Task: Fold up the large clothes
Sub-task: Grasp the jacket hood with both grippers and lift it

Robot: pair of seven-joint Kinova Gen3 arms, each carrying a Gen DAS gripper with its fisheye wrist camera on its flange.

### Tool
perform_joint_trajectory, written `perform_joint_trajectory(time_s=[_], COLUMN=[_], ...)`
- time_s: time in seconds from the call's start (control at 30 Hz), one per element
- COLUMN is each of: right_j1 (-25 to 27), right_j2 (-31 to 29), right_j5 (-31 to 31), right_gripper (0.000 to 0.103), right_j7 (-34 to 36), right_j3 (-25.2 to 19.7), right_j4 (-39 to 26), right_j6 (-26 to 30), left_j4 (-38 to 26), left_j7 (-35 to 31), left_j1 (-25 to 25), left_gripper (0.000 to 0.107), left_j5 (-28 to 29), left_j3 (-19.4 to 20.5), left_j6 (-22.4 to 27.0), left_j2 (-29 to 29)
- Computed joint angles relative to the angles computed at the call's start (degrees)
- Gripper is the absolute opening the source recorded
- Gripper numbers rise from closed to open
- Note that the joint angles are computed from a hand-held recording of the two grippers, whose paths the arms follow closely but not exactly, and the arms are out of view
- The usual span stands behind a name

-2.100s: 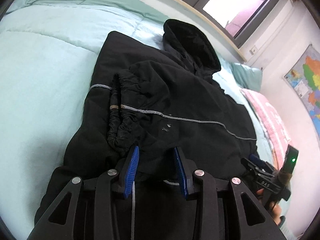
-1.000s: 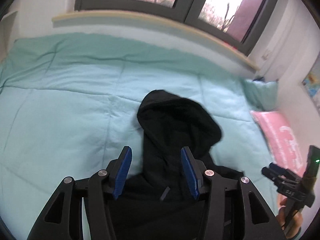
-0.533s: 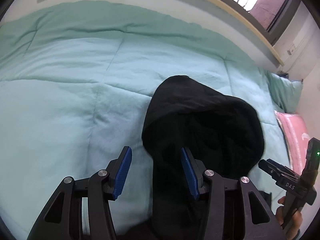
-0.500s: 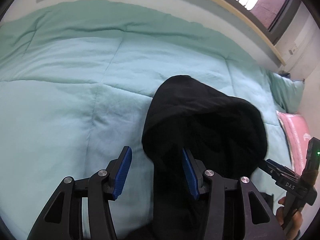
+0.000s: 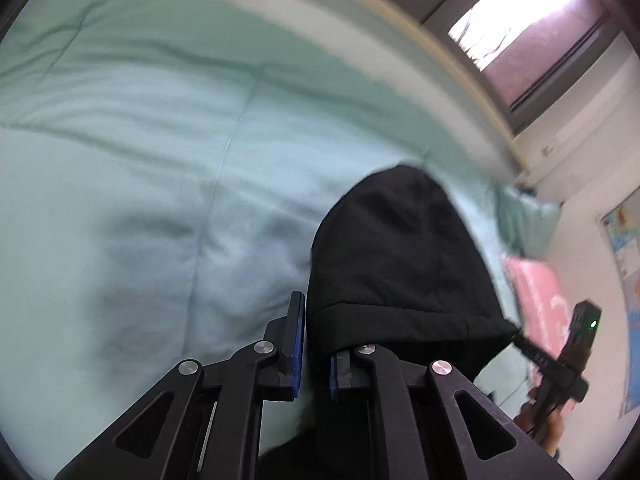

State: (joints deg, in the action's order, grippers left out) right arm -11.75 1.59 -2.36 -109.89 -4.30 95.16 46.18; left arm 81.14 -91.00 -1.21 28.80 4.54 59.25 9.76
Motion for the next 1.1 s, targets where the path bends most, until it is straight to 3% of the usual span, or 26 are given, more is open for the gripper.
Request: perform_joint_trajectory(time_s=[0.1, 0.2, 0.27, 0.4, 0.5, 0.63, 0.8, 0.87, 0.9, 1.0, 1.1], right_j1=[0.2, 7.2, 9.7, 6.8, 5.6, 5.2, 3.2, 2.0, 1.5, 0.9, -2.1], right_j2=[5.5, 11.0, 11.3, 8.7, 5.4, -0.2, -2.6, -0.1, 1.8, 8.4, 15.5], right_j5=[-1.1, -7.9, -12.2, -15.9, -13.2, -14.1, -14.0, -14.0, -14.2, -15.9, -11.7], right_gripper=[0.010, 0.012, 0.013, 0.030, 0.043, 0.044, 0.047, 0.049, 0.049, 0.049, 0.049], right_j7=[0.9, 5.6, 9.1, 13.3, 13.1, 16.0, 14.9, 14.4, 14.5, 16.2, 13.4], right_j3=[0.0, -4.5, -5.3, -0.2, 0.2, 0.8, 0.5, 0.1, -0.2, -1.0, -0.5], right_j4=[-0.9, -0.3, 1.7, 2.9, 2.9, 3.6, 0.5, -3.1, -5.0, -10.7, -18.1], right_j6=[2.2, 2.6, 0.3, 1.7, 5.2, 9.6, 8.0, 6.2, 5.1, 3.4, 3.9], left_j4=[-1.8, 0.4, 0.7, 0.9, 3.1, 4.8, -2.6, -6.9, -8.1, -12.4, -9.8], left_j7=[1.3, -0.9, 1.5, 2.5, -0.4, -4.3, -5.3, -3.6, -2.2, 3.9, 7.2], left_j1=[6.3, 14.3, 17.6, 13.2, 6.8, 4.2, 5.3, 6.9, 8.9, 12.3, 12.4], left_gripper=[0.012, 0.013, 0.013, 0.017, 0.019, 0.019, 0.022, 0.042, 0.047, 0.048, 0.048], left_j5=[-6.6, -13.6, -18.2, -20.3, -15.9, -10.8, -9.5, -9.7, -11.2, -16.6, -18.6], left_j3=[-4.4, -8.3, -9.0, -3.4, 0.6, 0.4, 2.1, 3.1, 2.0, 1.3, 1.4], left_j6=[4.1, 0.7, -0.7, 0.3, 1.8, 4.4, 2.7, 1.0, 0.6, 2.2, 0.9], left_j2=[6.6, 7.7, 6.9, 4.3, 0.5, -4.3, -3.9, -0.7, 0.6, 6.6, 8.8])
